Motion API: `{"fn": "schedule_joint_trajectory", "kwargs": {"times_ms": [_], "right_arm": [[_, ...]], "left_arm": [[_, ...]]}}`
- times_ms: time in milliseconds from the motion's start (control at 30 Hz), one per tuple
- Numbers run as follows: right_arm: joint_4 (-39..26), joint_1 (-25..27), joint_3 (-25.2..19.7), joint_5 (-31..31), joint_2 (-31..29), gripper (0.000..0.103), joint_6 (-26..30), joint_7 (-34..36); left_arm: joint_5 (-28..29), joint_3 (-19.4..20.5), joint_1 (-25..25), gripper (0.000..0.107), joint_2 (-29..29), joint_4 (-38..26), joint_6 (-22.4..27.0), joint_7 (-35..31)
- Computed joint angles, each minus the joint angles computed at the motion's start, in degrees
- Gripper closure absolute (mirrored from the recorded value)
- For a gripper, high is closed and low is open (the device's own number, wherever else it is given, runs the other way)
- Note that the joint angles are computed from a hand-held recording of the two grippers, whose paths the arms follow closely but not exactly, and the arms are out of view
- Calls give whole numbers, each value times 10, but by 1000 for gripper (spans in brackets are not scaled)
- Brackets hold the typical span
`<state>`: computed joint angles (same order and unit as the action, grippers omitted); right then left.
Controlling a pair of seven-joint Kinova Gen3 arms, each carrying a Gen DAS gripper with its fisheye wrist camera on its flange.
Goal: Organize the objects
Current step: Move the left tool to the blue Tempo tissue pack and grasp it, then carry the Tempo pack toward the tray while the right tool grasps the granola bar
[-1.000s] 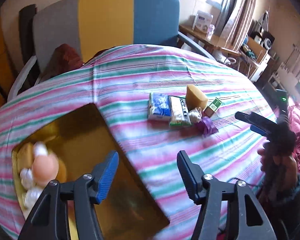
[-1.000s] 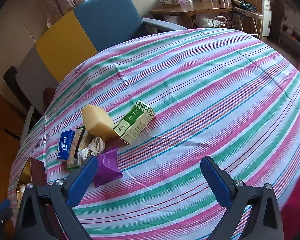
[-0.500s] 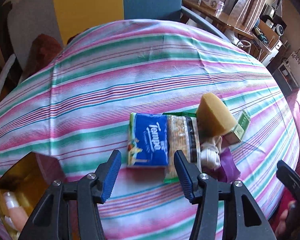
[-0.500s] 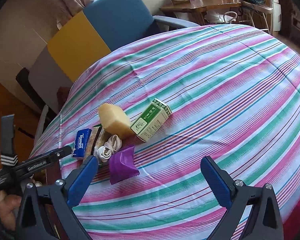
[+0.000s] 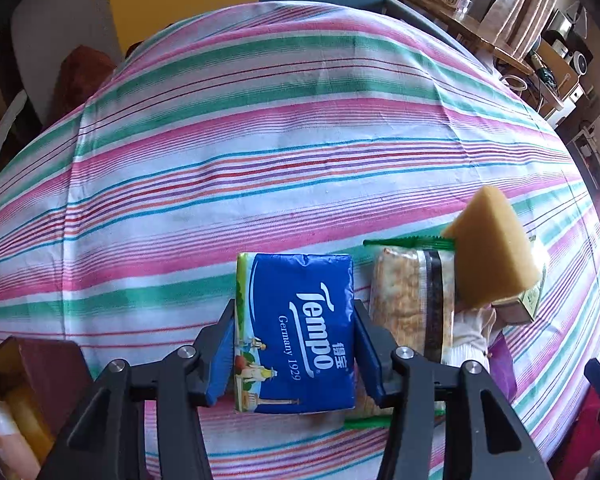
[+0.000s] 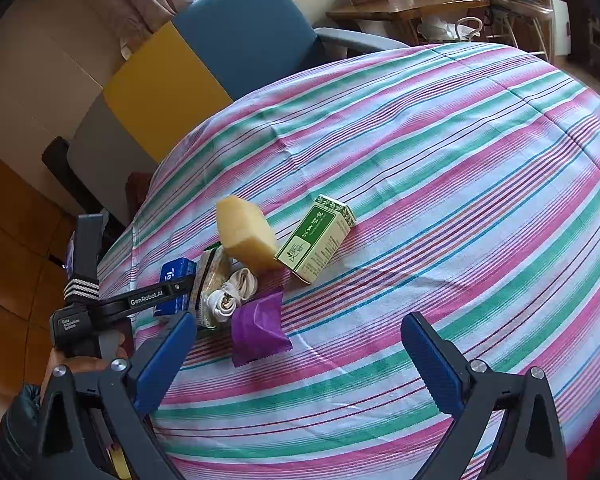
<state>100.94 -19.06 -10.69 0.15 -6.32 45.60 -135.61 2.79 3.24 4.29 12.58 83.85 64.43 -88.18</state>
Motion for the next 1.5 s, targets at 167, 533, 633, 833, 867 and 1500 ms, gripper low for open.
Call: {"fn": "schedule_joint_trajectory", "kwargs": {"times_ms": [167, 533, 633, 833, 867, 1500], "right_arm": [[-5, -1, -4, 15, 5, 0, 11, -14], [-14, -12, -14, 52, 13, 10, 29, -35], [-30, -27, -25, 79, 29, 21, 53, -38], [-67, -73, -37, 113, 60, 32, 80, -18], [-78, -82, -38, 119, 67, 32, 85, -17], [-428, -205, 58, 153, 358, 42, 314, 64]], "left_arm": [[40, -4, -22, 55, -65, 39, -14, -30], [127, -58, -46, 55, -248, 108, 29, -154], [138, -87, -53, 55, -288, 130, 39, -180], [139, -171, -78, 55, -373, 156, 75, -229], [137, -182, -81, 55, -379, 159, 77, -235], [124, -415, -125, 55, -418, 181, 144, -324]]}}
